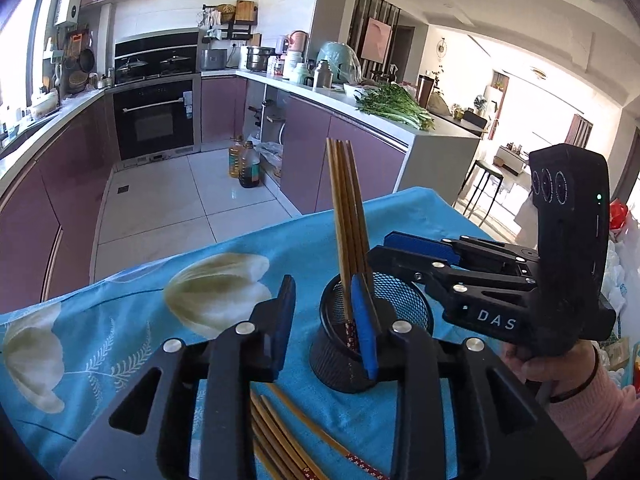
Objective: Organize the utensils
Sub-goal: 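Open both grippers, releasing the chopsticks, and pull back from the holder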
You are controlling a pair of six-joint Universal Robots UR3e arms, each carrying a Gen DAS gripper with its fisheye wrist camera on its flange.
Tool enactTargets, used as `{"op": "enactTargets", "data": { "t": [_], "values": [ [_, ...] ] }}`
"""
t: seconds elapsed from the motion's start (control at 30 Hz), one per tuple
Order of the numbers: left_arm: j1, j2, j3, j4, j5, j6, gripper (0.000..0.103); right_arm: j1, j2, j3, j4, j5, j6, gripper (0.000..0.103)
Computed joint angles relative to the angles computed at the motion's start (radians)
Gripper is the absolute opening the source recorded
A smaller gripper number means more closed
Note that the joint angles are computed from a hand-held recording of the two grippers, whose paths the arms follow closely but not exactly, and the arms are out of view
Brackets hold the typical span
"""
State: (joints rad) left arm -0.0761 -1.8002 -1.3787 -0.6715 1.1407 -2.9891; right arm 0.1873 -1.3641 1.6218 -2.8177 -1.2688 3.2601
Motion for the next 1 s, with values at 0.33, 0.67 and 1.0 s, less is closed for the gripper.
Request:
{"op": "enactTargets", "data": {
  "t": [0.33,0.67,1.0],
  "values": [
    [0.158,0.287,-0.427,0.136,-0.013,0.061,0.041,0.078,-0.190,0.218,-0.039,0.096,-0.117,0.035],
    [0.227,0.330,-0.674,0.141,0.032,0.117,0.041,0.209,-0.057,0.217,0.026,-0.014,-0.080,0.040],
    [0.169,0.274,-0.684,0.162,0.070,0.115,0.039,0.248,0.044,0.130,0.091,-0.065,-0.047,0.030]
  ]
}}
